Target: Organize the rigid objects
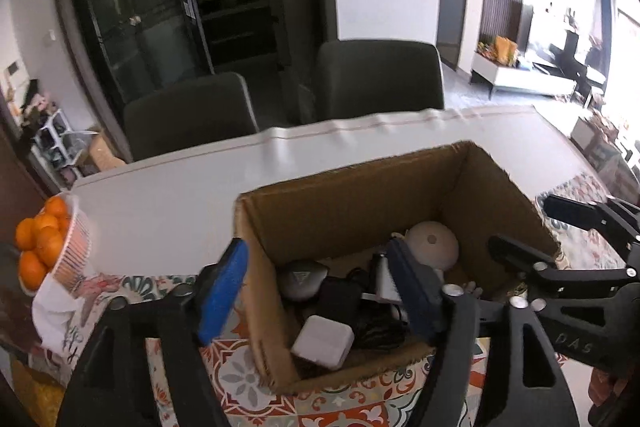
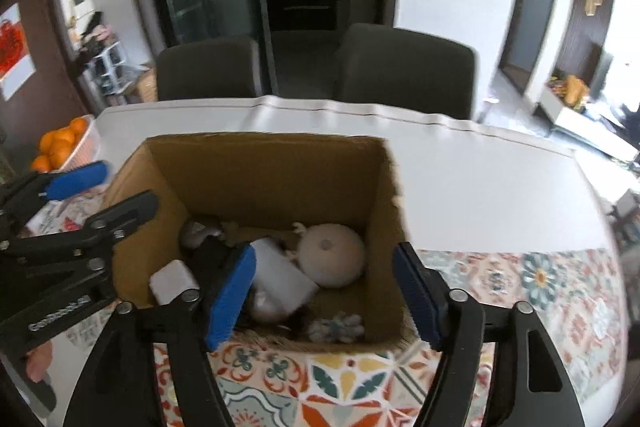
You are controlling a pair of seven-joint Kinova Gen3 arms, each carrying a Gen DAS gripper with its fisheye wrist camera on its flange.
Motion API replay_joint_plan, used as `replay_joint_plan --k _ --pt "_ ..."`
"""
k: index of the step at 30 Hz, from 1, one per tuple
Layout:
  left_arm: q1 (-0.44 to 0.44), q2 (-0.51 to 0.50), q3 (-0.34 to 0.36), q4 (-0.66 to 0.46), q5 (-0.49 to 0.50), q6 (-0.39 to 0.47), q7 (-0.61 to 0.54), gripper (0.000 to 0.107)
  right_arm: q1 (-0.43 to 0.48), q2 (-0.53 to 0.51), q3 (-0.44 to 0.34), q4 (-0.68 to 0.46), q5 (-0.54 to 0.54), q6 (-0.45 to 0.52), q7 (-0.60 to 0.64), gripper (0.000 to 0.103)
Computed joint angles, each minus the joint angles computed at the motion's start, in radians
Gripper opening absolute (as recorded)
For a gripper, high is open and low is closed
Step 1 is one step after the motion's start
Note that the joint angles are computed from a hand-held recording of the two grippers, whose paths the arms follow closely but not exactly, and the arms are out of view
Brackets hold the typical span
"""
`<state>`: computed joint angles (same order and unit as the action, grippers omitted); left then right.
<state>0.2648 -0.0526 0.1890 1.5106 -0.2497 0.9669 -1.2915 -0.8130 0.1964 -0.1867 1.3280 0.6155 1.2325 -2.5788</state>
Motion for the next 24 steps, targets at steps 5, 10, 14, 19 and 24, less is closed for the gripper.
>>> replay_joint_plan --k 5,10,14,19,24 --pt "0.000 -0.063 0.035 0.024 -0.080 0.021 0.096 0.092 -0.074 -0.021 -0.017 -0.017 0.102 0.130 -0.110 0.076" --pt "-0.021 -0.145 0.104 0.051 -0.186 0.035 0.186 0.103 -0.150 -0.035 -0.049 -0.046 0.215 0.258 -0.192 0.083" --pt "-0.051 -0.207 0.152 0.050 -0.207 0.062 0.211 0.103 -0.217 -0.054 -0.085 -0.057 0.303 0.364 -0.261 0.090" --pt "-0.096 -0.286 0.188 0.053 -0.181 0.083 0.201 0.103 -0.279 -0.073 -0.132 -0.074 0.369 0.462 -0.308 0.093" --pt "-0.138 -0.354 0.204 0.049 -0.125 0.101 0.158 0.103 -0.351 -0.069 -0.167 -0.104 0.437 0.561 -0.344 0.097"
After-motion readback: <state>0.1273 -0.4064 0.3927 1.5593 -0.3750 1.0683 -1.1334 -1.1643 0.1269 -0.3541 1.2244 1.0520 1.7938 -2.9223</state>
